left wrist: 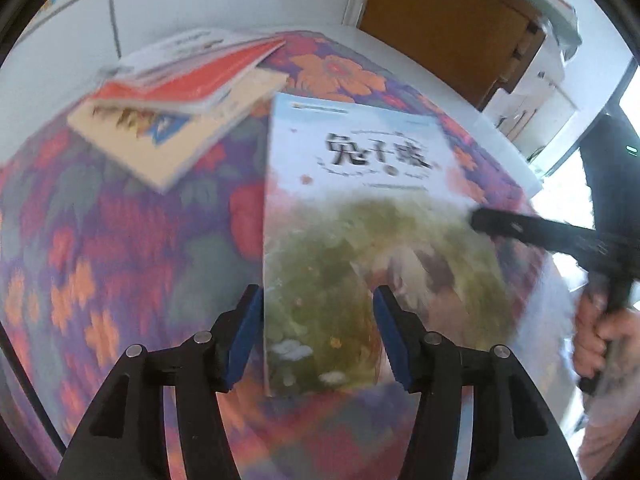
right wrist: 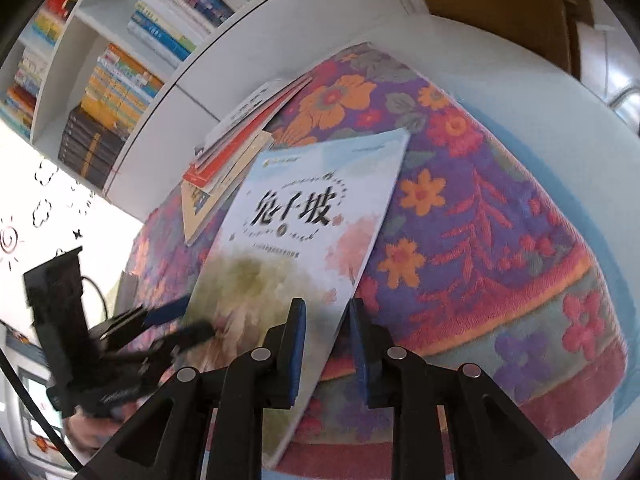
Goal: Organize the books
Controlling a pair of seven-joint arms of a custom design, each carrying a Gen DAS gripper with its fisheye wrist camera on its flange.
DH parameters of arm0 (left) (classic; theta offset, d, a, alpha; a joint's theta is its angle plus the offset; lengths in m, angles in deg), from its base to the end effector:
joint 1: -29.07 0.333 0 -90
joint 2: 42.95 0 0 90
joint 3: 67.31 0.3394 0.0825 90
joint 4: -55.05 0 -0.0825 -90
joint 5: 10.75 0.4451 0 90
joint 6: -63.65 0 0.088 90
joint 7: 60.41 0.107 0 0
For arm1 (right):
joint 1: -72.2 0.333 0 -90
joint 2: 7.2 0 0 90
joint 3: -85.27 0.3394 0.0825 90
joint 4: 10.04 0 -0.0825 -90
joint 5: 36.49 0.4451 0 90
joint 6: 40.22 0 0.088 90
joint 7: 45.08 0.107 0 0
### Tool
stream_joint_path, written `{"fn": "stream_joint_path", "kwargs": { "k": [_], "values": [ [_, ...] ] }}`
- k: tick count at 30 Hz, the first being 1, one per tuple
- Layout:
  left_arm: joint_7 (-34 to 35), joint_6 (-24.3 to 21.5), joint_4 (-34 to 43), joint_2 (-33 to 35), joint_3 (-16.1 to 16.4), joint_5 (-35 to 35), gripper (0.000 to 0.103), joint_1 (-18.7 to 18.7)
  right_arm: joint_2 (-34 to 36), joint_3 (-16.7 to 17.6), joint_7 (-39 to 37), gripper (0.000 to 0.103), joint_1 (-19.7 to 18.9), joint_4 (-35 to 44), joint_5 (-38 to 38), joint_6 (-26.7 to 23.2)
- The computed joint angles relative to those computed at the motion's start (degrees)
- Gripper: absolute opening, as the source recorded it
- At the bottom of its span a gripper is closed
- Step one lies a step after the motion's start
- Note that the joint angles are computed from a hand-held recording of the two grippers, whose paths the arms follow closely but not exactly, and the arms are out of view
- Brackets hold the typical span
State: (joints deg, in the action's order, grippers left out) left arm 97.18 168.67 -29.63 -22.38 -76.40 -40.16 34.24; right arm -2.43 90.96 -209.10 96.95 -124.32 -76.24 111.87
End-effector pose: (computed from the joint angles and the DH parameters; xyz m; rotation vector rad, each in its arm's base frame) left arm 0.7342 -0.0738 0.4920 0.6765 -2.8290 0.8001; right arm 0.5681 0.3528 0.4735 -0.9195 2.2524 -0.2853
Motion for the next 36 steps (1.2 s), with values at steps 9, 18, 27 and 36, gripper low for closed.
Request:
{"fn": "stream_joint_path", "kwargs": {
  "k": [9,18,27,36],
  "values": [
    [-5.7,-7.0,6.1,4.5,1.1,-1.0,0.046,1.4,0.9,0.6,-19.5,0.026,-1.7,-1.3,12.3,9.4],
    [-15.1,-14.8,21.9,15.8,-1.9,-1.3,0.04,1.6,0.7,2.6,-34.4,0.026,-3.5,-7.1,32.8,21.9],
    [-14.2,-10.5,19.2,15.6,-3.9,-4.3,0.023,3.9,2.5,-4.2,-22.0,0.022,1.2,-4.7,19.6,22.0],
    [-12.9,-11.3,19.7,16.5,-4.1,-7.0,0.022,4.8,2.4,-4.2,-13.1,0.021,0.9,-3.9,11.7,20.2]
  ]
}}
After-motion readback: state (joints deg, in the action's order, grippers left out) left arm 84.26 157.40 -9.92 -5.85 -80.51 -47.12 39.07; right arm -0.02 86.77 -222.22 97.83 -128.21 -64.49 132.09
